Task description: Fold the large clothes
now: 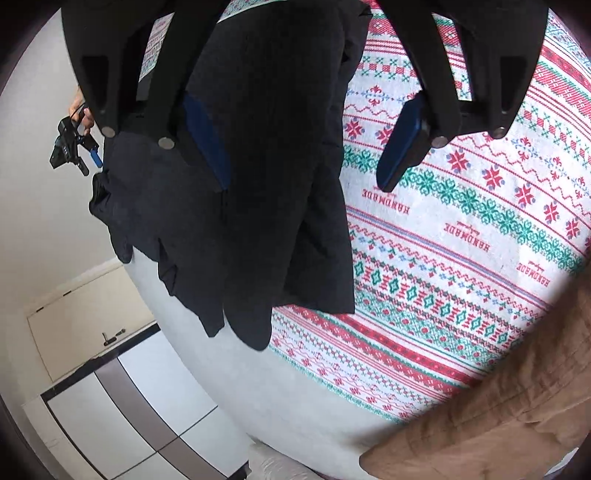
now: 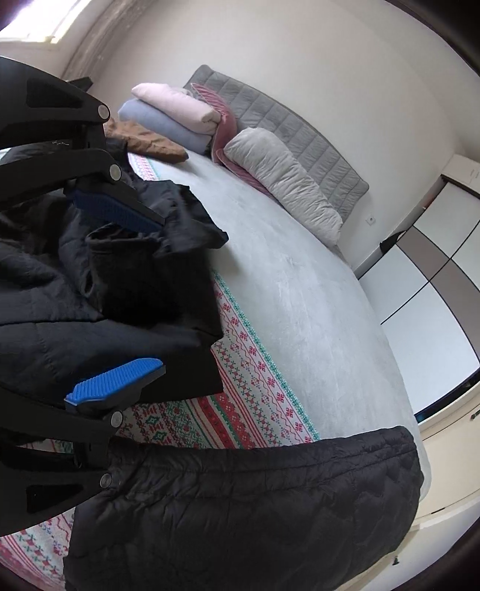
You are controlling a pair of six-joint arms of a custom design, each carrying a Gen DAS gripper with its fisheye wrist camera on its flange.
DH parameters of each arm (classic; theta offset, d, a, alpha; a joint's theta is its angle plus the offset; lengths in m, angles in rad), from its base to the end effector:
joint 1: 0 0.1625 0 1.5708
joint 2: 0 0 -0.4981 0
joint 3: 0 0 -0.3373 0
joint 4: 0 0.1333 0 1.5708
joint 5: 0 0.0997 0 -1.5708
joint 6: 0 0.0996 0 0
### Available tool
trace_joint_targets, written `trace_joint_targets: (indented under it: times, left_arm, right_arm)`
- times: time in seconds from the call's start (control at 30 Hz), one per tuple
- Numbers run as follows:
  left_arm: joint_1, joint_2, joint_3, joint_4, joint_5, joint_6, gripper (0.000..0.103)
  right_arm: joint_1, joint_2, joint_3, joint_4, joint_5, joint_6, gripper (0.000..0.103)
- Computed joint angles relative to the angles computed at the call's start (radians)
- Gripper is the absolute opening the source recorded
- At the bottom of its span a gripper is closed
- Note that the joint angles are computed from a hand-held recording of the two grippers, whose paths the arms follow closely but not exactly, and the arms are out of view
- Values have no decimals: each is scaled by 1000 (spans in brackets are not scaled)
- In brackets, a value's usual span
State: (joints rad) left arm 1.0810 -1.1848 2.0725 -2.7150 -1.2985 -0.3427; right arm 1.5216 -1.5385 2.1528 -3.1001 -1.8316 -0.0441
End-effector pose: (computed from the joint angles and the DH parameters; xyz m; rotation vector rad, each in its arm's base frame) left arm -0.1039 -0.5352 0.2948 0.1650 2.9491 -0.5119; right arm 0.0864 -0.4336 0.4863 -0.1728 -2.5740 1.2504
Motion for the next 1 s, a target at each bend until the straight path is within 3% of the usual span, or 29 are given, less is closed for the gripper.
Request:
trace_joint_targets:
  times: [0.13,0.2,0.27,0.33,0.4,0.43,0.5,0.53,0.57,0.67,0.77,0.87,1.0]
  left_arm:
    - [24,30,30,25,-92,61,82]
    - [41,55,36,25,-157,67,82]
    - [36,76,51,-17,-138,66,83]
    - [30,81,64,-57,-136,47,85]
    - [18,85,86,-111,-118,7,82]
    - [8,86,102,-141,-101,-13,78]
    - [-21,81,131,-180,-66,-42,52]
    - [-39,76,143,-201,-48,-58,48]
    - [-61,66,153,-209,-22,-75,41]
    - [-126,18,182,-240,11,-117,34]
    - [-195,-56,183,-206,5,-133,32]
    - [-301,-151,175,-49,58,-169,32]
    - [-387,-318,192,148,34,-265,32]
  right_arm:
    - [-33,-24,34,86,-62,-19,74]
    - [-71,-24,38,180,-28,-21,74]
    - [-98,0,38,244,15,-17,75]
    - [-83,47,56,163,-35,-33,79]
    - [-90,79,76,69,-36,7,79]
    - [-85,88,83,38,-47,20,76]
    - [-69,89,95,15,-64,14,55]
    - [-69,74,101,26,-34,13,35]
    - [-60,62,105,35,-32,16,26]
    - [7,28,113,39,-87,31,19]
    - [74,-40,122,38,-67,48,17]
    - [188,-95,113,112,-129,62,16]
    - [319,-158,75,341,-230,209,16]
